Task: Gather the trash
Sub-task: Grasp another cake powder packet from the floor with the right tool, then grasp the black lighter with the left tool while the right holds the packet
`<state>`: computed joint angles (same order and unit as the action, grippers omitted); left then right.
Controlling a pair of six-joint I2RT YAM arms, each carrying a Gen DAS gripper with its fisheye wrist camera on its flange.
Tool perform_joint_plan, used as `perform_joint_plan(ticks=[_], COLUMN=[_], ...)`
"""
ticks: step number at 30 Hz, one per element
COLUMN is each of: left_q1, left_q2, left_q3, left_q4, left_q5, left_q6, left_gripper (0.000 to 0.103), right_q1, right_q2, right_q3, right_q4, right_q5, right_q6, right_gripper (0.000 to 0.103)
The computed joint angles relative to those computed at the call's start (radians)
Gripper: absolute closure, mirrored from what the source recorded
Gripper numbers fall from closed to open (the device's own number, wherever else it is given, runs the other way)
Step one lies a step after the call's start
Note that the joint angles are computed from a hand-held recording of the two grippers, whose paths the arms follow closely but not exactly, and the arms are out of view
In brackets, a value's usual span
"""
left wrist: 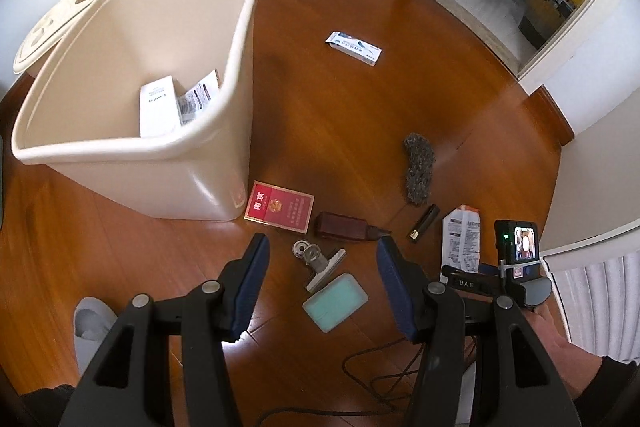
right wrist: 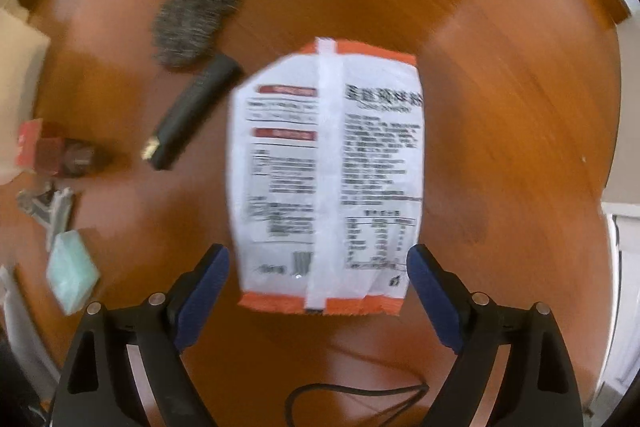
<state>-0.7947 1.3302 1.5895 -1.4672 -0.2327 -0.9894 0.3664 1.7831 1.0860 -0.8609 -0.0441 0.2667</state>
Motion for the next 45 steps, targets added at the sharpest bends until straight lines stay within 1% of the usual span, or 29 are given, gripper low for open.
perform_joint_plan(ticks=[3, 5, 6, 9, 10, 11, 12, 15, 17, 18, 19, 23, 25, 26, 28, 30, 31, 33, 34, 35, 36, 37, 38, 40, 43, 44, 45], left_q1=[-0.014, -0.018, -0.020, -0.029, -0.032, -0.040, -0.048, -0.069, -0.081, -0.085, -0.085, -0.080, -0.073, -0.071, -0.078, -0.083, -0.083, -0.073, -0.067, -0.060, -0.057, -0.055, -0.049, -0.041, -0.073, -0.086, -0.097], left_q2=[0.012, 0.021, 0.027, 0.051, 0.058, 0.070, 0.084, 0.135, 0.176, 0.203, 0.228, 0.342, 0.418, 0.460, 0.599, 0.699, 0.738, 0.816, 0.846, 0.869, 0.884, 0.897, 0.920, 0.941, 0.945, 0.949, 0.950], left_q3=[-0.010, -0.013, -0.018, -0.031, -0.036, -0.040, -0.046, -0.062, -0.069, -0.068, -0.064, -0.048, -0.041, -0.021, 0.072, 0.146, 0.175, 0.236, 0.265, 0.282, 0.294, 0.312, 0.340, 0.355, 0.352, 0.357, 0.356], left_q4=[0.017, 0.025, 0.031, 0.058, 0.067, 0.081, 0.097, 0.148, 0.186, 0.205, 0.221, 0.327, 0.420, 0.435, 0.436, 0.438, 0.443, 0.445, 0.435, 0.436, 0.437, 0.431, 0.407, 0.395, 0.394, 0.388, 0.389], left_q5=[-0.006, -0.009, -0.009, -0.007, -0.006, -0.005, -0.005, 0.003, 0.008, 0.011, 0.016, 0.044, 0.096, 0.109, 0.139, 0.161, 0.176, 0.236, 0.259, 0.282, 0.273, 0.248, 0.256, 0.267, 0.210, 0.187, 0.168], left_q6=[0.003, 0.006, 0.006, 0.001, 0.004, 0.007, 0.011, 0.022, 0.036, 0.047, 0.056, 0.109, 0.176, 0.216, 0.328, 0.412, 0.452, 0.522, 0.544, 0.564, 0.575, 0.585, 0.585, 0.593, 0.656, 0.680, 0.702], left_gripper=[0.049, 0.049, 0.049, 0.049, 0.049, 0.049, 0.049, 0.049, 0.049, 0.049, 0.049, 0.049, 0.049, 0.049, 0.049, 0.049, 0.049, 0.049, 0.051, 0.067, 0.069, 0.072, 0.074, 0.079, 0.079, 0.079, 0.081], right_q1=[-0.004, -0.010, -0.007, 0.007, 0.007, 0.008, 0.004, -0.028, -0.052, -0.067, -0.073, -0.120, -0.174, -0.194, -0.280, -0.388, -0.440, -0.499, -0.546, -0.563, -0.575, -0.586, -0.569, -0.570, -0.579, -0.602, -0.605], right_q2=[0.001, 0.008, -0.004, -0.076, -0.107, -0.132, -0.155, -0.189, -0.220, -0.237, -0.261, -0.363, -0.434, -0.483, -0.572, -0.609, -0.619, -0.623, -0.638, -0.647, -0.651, -0.659, -0.675, -0.696, -0.714, -0.714, -0.702], right_q3=[-0.043, -0.057, -0.077, -0.176, -0.213, -0.232, -0.247, -0.278, -0.314, -0.325, -0.346, -0.422, -0.452, -0.458, -0.459, -0.448, -0.421, -0.406, -0.408, -0.412, -0.417, -0.425, -0.449, -0.468, -0.481, -0.465, -0.464], right_q4=[0.059, 0.088, 0.104, 0.206, 0.244, 0.263, 0.273, 0.296, 0.326, 0.330, 0.344, 0.364, 0.349, 0.322, 0.262, 0.209, 0.170, 0.145, 0.124, 0.114, 0.110, 0.104, 0.124, 0.129, 0.130, 0.104, 0.113], right_q5=[-0.004, 0.007, 0.018, 0.037, 0.041, 0.043, 0.032, -0.010, -0.021, -0.030, -0.039, -0.125, -0.182, -0.197, -0.231, -0.283, -0.310, -0.333, -0.348, -0.355, -0.359, -0.363, -0.362, -0.368, -0.369, -0.377, -0.376], right_q6=[0.009, -0.014, -0.015, -0.016, -0.051, -0.078, -0.115, -0.138, -0.167, -0.183, -0.197, -0.219, -0.223, -0.214, -0.216, -0.229, -0.224, -0.252, -0.293, -0.310, -0.323, -0.331, -0.297, -0.275, -0.264, -0.286, -0.286], right_gripper=[0.006, 0.000, 0.000, 0.001, 0.009, 0.015, 0.023, 0.028, 0.042, 0.058, 0.069, 0.071, 0.072, 0.072, 0.072, 0.072, 0.072, 0.072, 0.072, 0.072, 0.072, 0.072, 0.072, 0.072, 0.071, 0.071, 0.071])
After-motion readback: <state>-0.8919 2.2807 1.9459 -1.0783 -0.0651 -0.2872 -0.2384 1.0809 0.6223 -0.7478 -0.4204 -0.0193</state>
